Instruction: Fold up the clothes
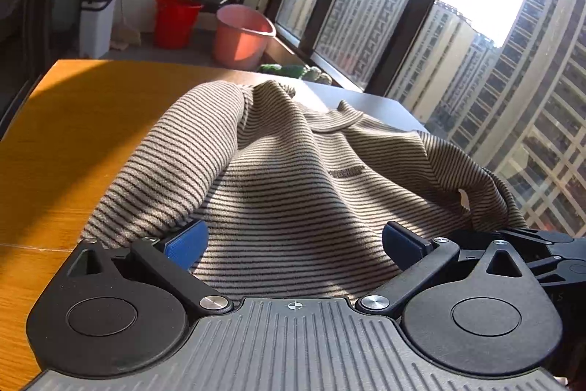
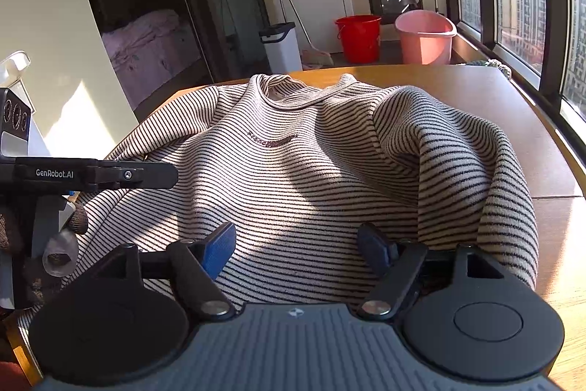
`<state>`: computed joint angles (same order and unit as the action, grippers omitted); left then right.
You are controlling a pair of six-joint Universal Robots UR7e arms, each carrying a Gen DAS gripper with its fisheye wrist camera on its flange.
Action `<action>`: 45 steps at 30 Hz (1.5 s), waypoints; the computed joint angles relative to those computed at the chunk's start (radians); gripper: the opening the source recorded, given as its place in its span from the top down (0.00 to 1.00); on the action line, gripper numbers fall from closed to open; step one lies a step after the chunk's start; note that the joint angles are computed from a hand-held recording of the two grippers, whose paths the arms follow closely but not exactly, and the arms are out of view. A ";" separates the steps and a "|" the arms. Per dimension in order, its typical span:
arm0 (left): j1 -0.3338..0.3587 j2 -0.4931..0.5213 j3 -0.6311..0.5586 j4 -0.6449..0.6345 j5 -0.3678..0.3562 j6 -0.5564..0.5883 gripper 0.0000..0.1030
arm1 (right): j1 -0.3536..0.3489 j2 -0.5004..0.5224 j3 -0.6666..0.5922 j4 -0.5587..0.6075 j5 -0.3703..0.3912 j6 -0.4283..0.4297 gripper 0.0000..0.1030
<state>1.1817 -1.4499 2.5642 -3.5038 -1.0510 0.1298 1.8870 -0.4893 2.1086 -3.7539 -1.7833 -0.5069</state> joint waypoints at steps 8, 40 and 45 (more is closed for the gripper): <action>0.031 0.064 -0.093 0.044 -0.043 0.042 0.00 | 0.001 0.003 0.007 -0.008 0.008 0.000 0.23; -0.048 0.045 0.127 -0.121 -0.080 -0.018 0.00 | 0.161 -0.178 0.352 -0.222 -0.318 0.025 0.35; -0.028 0.039 0.127 -0.130 -0.115 -0.021 0.00 | 0.201 -0.197 0.366 -0.109 -0.274 0.058 0.35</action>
<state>1.1541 -1.4107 2.6917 -3.6337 -1.1656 0.1087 2.0885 -0.6859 2.4750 -3.8632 -2.0569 -0.4489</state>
